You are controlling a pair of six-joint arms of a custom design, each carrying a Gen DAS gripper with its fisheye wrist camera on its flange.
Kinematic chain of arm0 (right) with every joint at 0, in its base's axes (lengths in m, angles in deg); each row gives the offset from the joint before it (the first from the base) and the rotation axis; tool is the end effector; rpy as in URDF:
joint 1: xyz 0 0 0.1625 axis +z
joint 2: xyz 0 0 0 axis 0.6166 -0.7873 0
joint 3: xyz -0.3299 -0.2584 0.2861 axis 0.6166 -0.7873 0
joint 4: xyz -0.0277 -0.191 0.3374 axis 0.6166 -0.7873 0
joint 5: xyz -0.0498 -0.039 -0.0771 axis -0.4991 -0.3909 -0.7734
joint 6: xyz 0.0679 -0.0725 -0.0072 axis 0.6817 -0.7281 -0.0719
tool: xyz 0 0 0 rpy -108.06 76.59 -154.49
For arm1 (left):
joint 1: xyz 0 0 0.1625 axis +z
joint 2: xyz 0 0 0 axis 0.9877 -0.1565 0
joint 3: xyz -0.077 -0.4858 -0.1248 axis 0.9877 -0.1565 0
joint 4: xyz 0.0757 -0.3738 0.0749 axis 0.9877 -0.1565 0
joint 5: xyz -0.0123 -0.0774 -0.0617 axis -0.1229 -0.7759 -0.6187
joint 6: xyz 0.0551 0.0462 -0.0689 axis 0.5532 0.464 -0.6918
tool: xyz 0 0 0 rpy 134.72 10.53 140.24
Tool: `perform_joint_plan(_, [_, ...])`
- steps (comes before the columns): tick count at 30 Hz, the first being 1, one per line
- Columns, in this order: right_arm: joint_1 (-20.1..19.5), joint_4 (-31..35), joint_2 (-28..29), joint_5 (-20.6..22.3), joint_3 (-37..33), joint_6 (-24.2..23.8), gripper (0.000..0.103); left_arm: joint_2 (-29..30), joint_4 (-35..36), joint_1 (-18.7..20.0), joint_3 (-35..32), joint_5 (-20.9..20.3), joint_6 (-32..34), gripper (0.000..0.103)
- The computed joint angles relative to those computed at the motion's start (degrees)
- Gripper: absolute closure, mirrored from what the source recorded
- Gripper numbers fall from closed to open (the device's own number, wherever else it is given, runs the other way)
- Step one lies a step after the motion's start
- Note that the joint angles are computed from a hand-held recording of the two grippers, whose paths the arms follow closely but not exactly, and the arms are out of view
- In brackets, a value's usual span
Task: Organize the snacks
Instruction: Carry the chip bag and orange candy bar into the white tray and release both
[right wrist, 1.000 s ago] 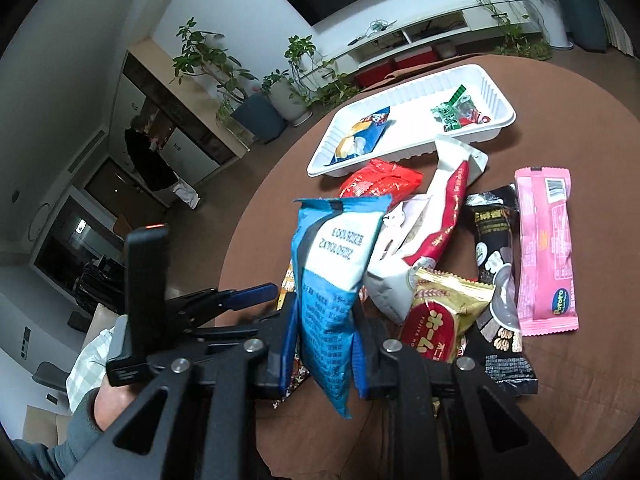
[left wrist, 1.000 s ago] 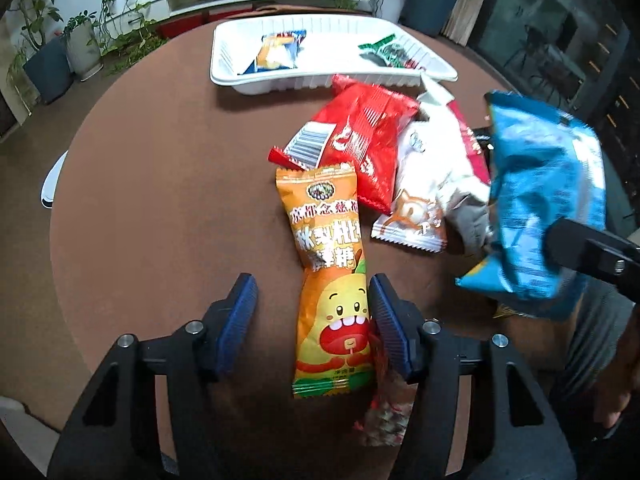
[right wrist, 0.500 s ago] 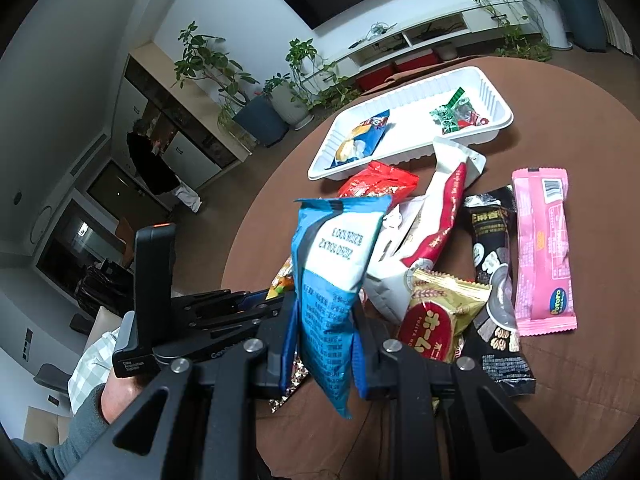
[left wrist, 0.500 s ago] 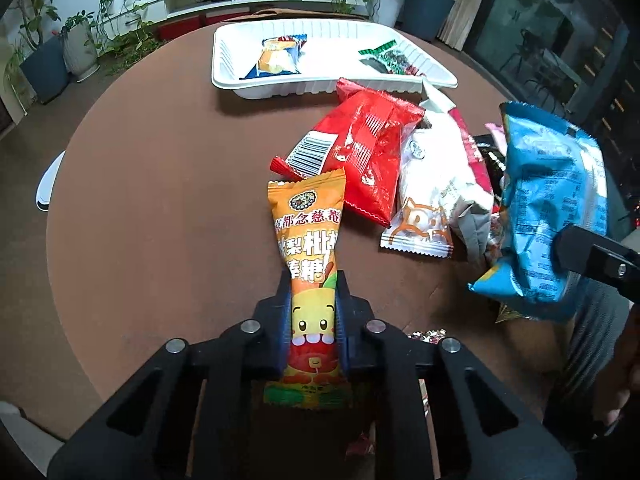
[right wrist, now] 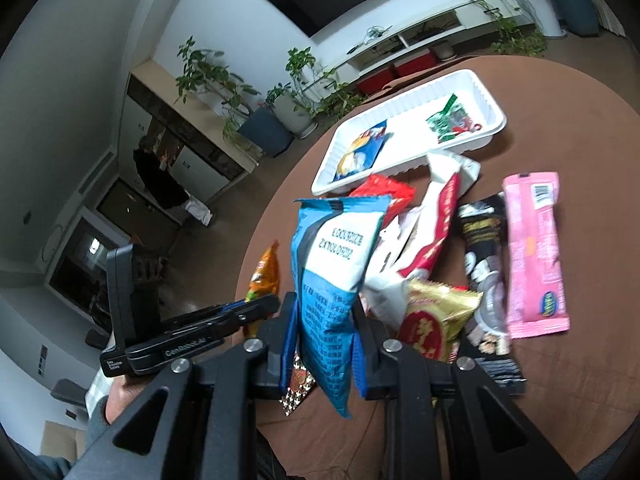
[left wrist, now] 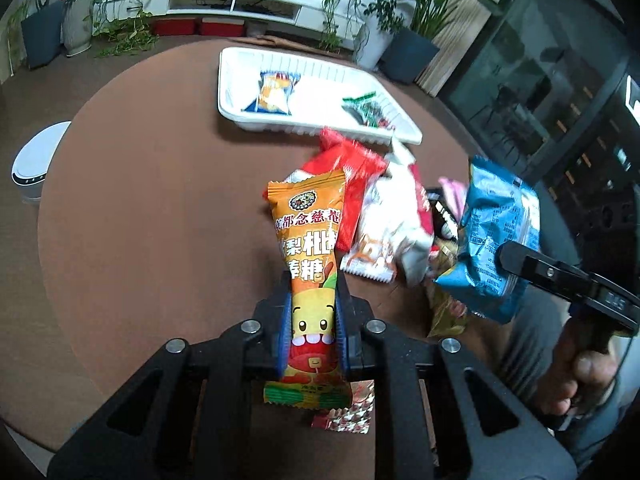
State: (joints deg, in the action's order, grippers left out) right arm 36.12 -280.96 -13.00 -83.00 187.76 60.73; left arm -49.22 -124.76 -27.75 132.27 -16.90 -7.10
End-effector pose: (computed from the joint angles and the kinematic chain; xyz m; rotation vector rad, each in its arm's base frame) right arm 0.0271 -0.3967 0.2127 -0.2935 -2.6428 1.3836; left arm -0.2598 -0.6033 0.0164 1.1485 2.7269 -0.1575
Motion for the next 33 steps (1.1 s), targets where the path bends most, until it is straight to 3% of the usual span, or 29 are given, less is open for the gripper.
perform_joint_plan(5, [-3.86, -2.7, -4.55, 1.11, 2.78, 1.06, 0.078, -0.32, 0.93, 1.05, -3.31, -1.85, -0.25, 0.087])
perform_joint_plan(9, [-8.74, -1.93, -12.04, 1.13, 4.13, 1.7, 0.078, 0.36, 2.23, 1.76, -8.16, -0.98, 0.44, 0.087])
perform_joint_plan(12, [-11.57, 3.0, -19.94, -0.37, 2.7, 1.71, 0.078, 1.41, 3.61, 2.04, -12.83, -0.34, 1.08, 0.087])
perform_joint_plan(15, [-13.2, 11.93, -27.34, -2.14, -1.92, 1.93, 0.078, 3.49, 5.24, 1.88, -18.57, 0.68, 2.23, 0.087])
perform_joint_plan(18, [-12.31, 20.09, -30.18, -3.56, -7.68, 1.35, 0.078, 6.7, 8.28, 1.58, -25.62, 1.52, 3.72, 0.087])
perform_joint_plan(25, [-5.17, 37.24, -26.33, -4.88, -22.99, -2.84, 0.078, 15.24, 17.66, 0.66, -42.12, 2.39, 6.63, 0.087])
perform_joint_plan(33, [-3.6, 58.24, -17.45, -2.17, -37.25, -1.92, 0.078, 25.76, 29.46, 0.33, -58.71, 6.55, 6.69, 0.087])
